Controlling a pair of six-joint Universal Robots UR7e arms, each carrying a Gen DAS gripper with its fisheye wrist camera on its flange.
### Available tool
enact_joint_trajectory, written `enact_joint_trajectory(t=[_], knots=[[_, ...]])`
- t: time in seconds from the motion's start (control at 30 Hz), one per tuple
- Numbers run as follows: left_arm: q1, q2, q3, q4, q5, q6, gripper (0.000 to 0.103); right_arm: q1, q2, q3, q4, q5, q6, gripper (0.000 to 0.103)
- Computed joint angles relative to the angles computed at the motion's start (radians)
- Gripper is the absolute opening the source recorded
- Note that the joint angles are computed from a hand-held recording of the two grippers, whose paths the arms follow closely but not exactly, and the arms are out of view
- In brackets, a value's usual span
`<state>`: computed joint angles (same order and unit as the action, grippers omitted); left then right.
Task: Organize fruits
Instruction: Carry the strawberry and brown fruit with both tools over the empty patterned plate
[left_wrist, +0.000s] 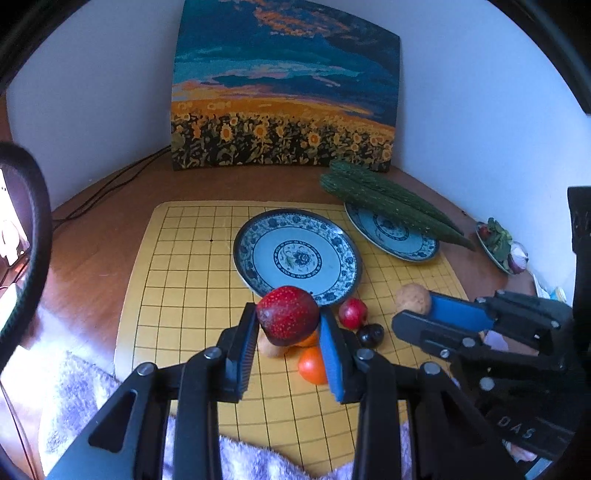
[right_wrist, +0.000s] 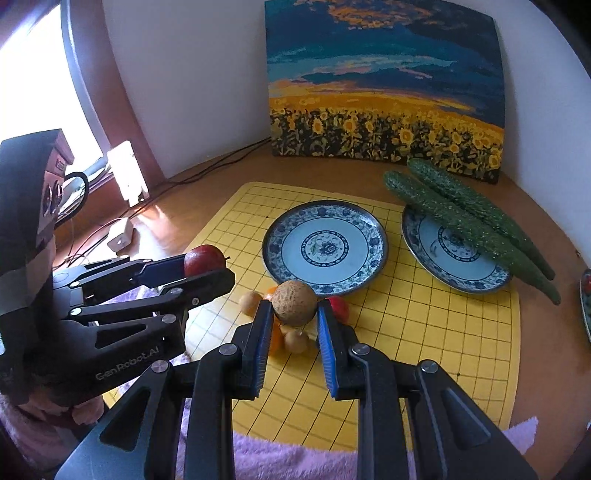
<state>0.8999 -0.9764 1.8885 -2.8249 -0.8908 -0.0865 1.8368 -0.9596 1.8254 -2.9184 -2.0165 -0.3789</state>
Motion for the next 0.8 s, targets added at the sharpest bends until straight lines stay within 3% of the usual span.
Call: enact_joint_trajectory(t=[0.8], knots=[[0.053, 0.125, -0.173, 0.077, -0.007, 0.018, 0.034, -0.057, 0.106, -0.135, 0.038, -0.002, -0.027, 0.025]])
